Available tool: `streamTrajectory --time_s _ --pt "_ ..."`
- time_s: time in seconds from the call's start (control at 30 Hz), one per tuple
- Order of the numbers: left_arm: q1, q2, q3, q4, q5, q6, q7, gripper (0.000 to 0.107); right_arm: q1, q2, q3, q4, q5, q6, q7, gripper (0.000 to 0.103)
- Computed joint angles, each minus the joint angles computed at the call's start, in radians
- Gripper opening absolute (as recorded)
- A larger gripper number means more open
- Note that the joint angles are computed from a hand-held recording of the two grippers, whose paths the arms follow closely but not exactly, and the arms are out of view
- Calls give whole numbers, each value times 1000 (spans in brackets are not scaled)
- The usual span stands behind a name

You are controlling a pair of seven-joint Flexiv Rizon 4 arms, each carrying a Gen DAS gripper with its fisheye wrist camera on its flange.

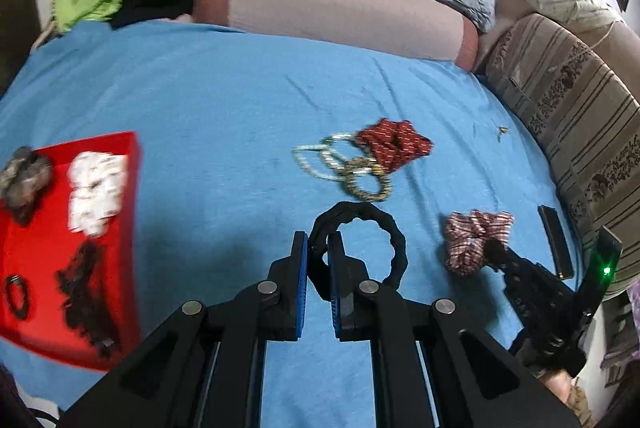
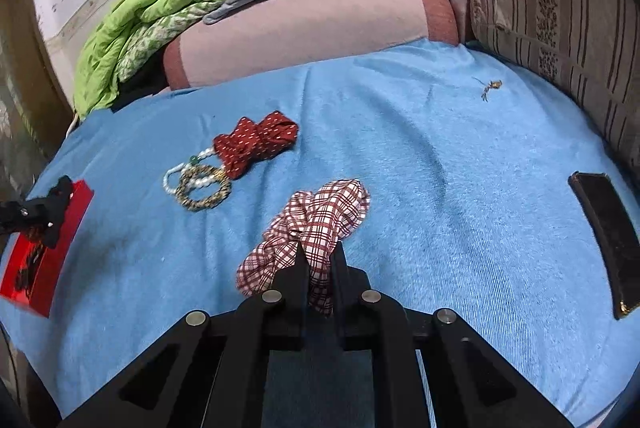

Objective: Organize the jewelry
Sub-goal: 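Carry the black hair tie into the tray with left tool while right tool releases plaid scrunchie there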

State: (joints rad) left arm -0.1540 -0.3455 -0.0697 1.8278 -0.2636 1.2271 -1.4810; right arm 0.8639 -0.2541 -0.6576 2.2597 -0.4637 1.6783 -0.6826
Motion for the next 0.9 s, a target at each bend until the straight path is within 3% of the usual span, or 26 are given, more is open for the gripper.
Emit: streamTrajectory --time_s 0.1,0.37,0.47,0.53,0.73,0.9 --pt "11 47 23 53 6 20 -13 9 2 33 19 17 -17 -11 15 10" --pt "60 137 75 168 7 65 -63 9 -135 100 228 -8 -55 -57 24 10" --pt "75 157 106 187 46 63 -110 9 -139 111 245 -29 -127 -58 59 10" --pt "96 170 123 203 61 64 -134 9 -176 106 313 -60 -107 -74 28 10" --pt "141 202 179 233 164 63 -241 9 -354 43 640 -225 97 -169 -188 10" --pt "182 214 217 236 281 59 -332 9 -445 -22 831 -353 170 -235 -300 10"
